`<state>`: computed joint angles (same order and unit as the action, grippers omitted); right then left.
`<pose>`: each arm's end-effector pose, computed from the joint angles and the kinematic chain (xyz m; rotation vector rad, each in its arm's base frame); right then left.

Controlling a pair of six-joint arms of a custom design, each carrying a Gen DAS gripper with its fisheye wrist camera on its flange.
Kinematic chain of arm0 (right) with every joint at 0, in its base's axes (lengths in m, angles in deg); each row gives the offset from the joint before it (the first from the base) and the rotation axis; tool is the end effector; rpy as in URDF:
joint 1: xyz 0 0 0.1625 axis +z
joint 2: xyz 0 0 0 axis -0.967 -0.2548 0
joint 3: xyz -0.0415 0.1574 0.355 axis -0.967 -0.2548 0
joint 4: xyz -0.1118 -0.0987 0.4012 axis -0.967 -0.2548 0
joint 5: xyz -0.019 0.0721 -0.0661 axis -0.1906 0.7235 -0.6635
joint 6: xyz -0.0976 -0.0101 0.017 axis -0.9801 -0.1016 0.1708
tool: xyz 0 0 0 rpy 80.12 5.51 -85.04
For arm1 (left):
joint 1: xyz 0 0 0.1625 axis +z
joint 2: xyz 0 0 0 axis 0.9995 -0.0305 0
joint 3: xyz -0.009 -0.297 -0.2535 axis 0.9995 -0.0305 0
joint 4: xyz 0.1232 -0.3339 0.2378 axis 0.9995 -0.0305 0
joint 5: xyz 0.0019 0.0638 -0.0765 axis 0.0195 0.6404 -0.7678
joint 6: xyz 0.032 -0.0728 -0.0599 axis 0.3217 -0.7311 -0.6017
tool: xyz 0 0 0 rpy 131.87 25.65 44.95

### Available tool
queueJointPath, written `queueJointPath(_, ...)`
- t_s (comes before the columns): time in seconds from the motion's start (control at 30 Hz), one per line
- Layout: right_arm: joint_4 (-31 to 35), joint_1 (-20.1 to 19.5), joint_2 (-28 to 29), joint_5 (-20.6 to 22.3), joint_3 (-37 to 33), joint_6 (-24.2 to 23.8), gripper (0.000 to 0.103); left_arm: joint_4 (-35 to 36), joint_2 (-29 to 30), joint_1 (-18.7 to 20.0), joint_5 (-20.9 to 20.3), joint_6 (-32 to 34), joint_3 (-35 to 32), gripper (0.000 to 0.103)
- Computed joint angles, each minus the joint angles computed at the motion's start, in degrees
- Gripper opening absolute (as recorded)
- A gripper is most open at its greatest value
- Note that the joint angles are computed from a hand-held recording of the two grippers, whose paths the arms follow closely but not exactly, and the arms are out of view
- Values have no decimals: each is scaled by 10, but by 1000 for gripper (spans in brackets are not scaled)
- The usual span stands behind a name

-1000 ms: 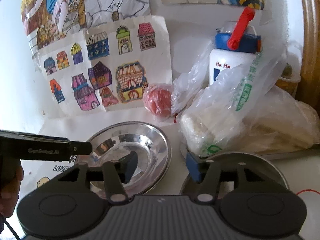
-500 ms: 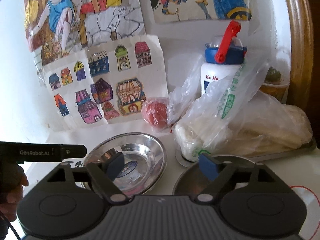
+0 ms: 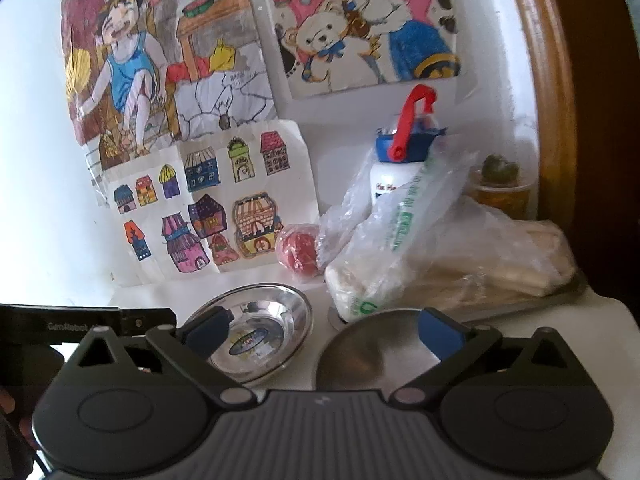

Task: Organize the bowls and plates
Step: 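Move both tools back and toward a white red-rimmed bowl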

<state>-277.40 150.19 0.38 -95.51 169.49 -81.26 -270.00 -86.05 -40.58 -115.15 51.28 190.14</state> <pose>0.0293 -0.4556 0.1841 0.5896 -2.2697 1.4249 -0.2171 -0.5405 0.0650 0.6179 2.3446 -1.0729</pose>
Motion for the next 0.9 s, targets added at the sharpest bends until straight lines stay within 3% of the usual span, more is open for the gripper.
queueJointPath(0.37,-86,-83,-56,68,114,-13,103,-41,2,-43,-12,-11,58,102)
queueJointPath(0.67,-172,-172,-44,124,180,-24,103,-55,16,-73,-19,-18,95,102)
queueJointPath(0.9,-189,-226,-37,150,202,-21,103,-47,20,-73,-26,-46,110,102)
